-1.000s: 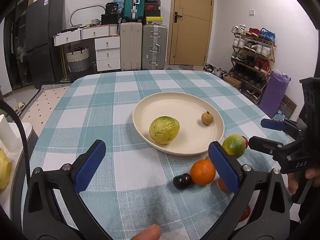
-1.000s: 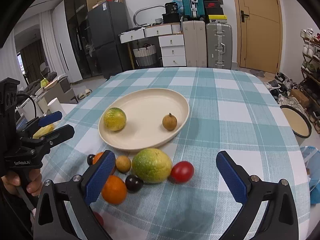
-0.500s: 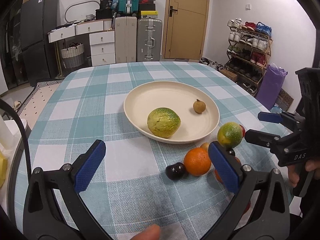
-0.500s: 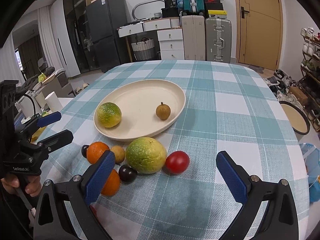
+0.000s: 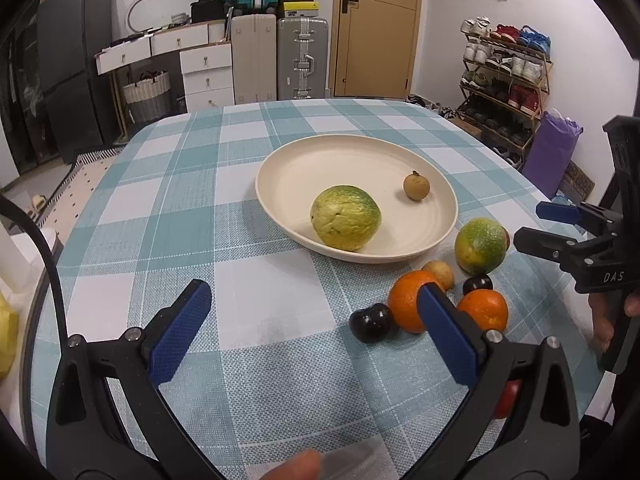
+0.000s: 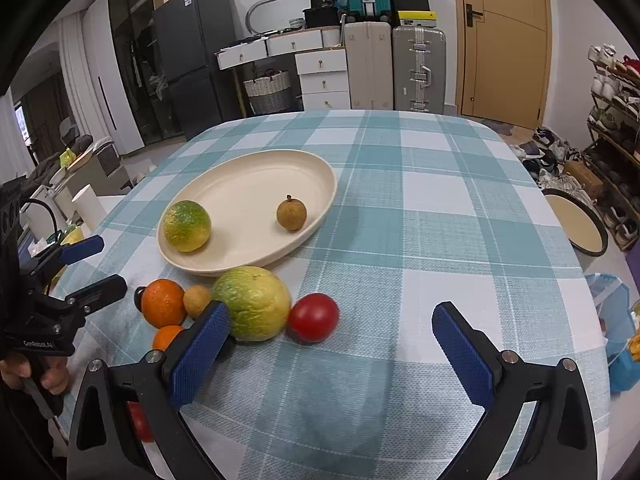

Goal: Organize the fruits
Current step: 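Withdraw both open tools from the plate back toward the fruits, then move the right tool to the red tomato and close on it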

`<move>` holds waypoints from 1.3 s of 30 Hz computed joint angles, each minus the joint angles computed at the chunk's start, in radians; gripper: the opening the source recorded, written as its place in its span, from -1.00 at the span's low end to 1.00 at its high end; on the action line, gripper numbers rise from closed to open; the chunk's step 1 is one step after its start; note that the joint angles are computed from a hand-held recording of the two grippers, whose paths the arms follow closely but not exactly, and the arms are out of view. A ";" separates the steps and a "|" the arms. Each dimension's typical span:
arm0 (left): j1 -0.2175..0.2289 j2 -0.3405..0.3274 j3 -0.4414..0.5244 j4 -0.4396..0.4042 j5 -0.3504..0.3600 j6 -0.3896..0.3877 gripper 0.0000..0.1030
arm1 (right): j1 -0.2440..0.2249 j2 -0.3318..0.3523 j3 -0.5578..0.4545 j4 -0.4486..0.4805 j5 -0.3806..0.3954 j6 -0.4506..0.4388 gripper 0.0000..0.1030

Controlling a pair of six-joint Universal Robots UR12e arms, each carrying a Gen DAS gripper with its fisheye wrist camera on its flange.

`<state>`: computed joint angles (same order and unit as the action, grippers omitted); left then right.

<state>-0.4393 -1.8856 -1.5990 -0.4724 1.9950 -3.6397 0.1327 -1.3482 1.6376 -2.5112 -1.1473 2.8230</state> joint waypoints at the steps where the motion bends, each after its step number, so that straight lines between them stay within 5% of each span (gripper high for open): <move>1: 0.002 0.001 -0.002 0.003 -0.003 -0.005 0.99 | -0.001 0.001 -0.001 -0.004 -0.007 0.006 1.00; 8: 0.007 0.003 -0.006 -0.006 0.000 -0.015 0.99 | -0.004 0.015 -0.018 0.006 -0.078 0.037 1.00; 30: 0.018 0.008 -0.003 -0.083 -0.012 -0.025 0.99 | 0.039 0.048 -0.069 0.136 -0.200 -0.140 1.00; 36: 0.023 0.011 -0.006 -0.081 -0.019 -0.040 0.99 | 0.031 0.069 -0.094 0.162 -0.154 -0.159 0.97; 39: 0.024 0.011 -0.008 -0.078 -0.024 -0.041 0.99 | 0.021 0.077 -0.110 0.192 -0.095 -0.166 0.75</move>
